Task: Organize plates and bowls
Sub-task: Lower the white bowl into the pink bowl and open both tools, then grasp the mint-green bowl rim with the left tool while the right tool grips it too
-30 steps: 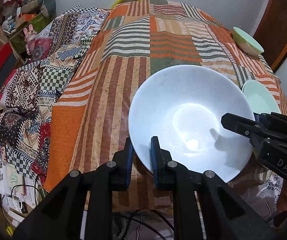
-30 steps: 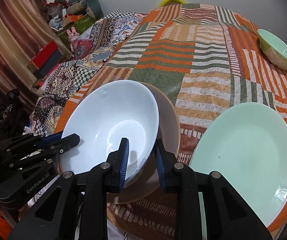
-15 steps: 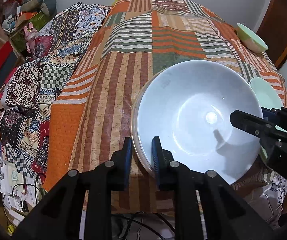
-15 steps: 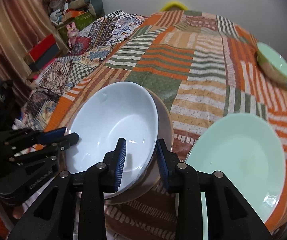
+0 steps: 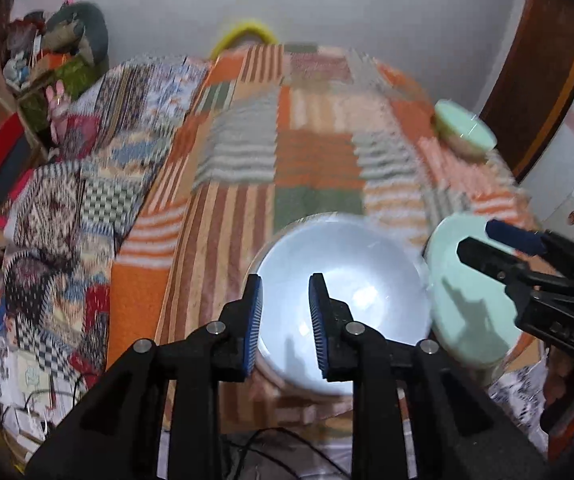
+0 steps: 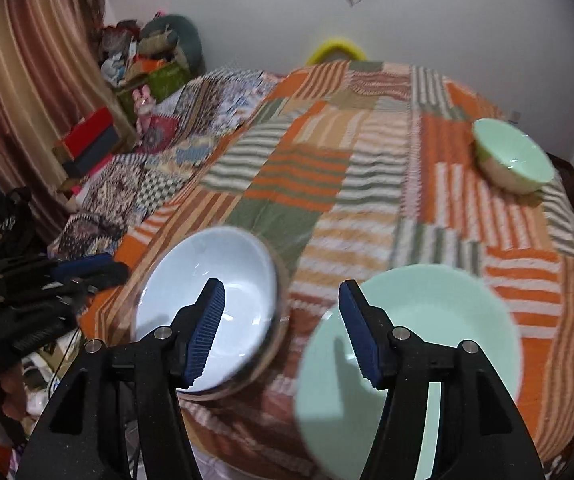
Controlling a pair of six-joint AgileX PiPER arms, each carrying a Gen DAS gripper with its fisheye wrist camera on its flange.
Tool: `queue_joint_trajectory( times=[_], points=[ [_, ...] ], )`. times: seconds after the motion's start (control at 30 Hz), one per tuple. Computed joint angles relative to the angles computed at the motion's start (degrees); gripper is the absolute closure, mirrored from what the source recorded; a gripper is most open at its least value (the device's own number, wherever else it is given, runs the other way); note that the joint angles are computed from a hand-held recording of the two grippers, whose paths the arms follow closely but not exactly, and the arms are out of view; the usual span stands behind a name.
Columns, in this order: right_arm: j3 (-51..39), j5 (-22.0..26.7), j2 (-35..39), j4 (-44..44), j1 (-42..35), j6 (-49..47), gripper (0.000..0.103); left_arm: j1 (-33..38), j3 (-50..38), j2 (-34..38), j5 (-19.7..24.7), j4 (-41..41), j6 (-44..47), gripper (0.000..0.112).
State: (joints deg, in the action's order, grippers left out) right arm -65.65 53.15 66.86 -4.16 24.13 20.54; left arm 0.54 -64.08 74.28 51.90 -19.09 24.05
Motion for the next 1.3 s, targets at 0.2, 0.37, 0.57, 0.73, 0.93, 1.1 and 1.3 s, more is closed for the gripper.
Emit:
queue_joint_trajectory(
  times=[0.2, 0.37, 0.57, 0.73, 0.93, 1.1, 1.3],
  points=[
    [-0.5, 2.1, -5.2, 10.3, -18.2, -13.3, 0.047, -6.8, -4.8, -2.1, -1.4, 0.1, -5.1, 0.065],
    [-3.2, 4.4, -5.0, 19.6, -35.9, -26.0, 0.047, -14.9, -9.7, 0.0, -3.8, 4.6, -12.6, 0.049],
    [-7.4, 5.6, 0.5, 27.5, -50.3, -34.9, 0.047, -22.9, -17.6, 7.7, -5.4, 10.8, -20.2, 0.040],
    [-11.4, 4.8, 8.0, 30.1, -55.4, -37.7, 0.047, -26.3, -25.2, 16.1, -4.8, 14.4, -23.5, 0.039],
    [-17.6, 2.2, 19.2, 29.5, -55.1, -36.3, 0.047, -28.1, -34.7, 26.6, -2.5, 16.4, -24.7, 0.039],
    [-23.7, 2.0, 28.7, 28.8, -54.5, -35.0, 0.067, -28.0, -40.2, 32.6, -0.6, 15.9, -23.4, 0.039],
    [-30.7, 4.5, 37.7, 30.5, -55.3, -33.1, 0.085, -28.3, -44.9, 37.8, 1.0, 16.5, -23.0, 0.039]
  ],
)
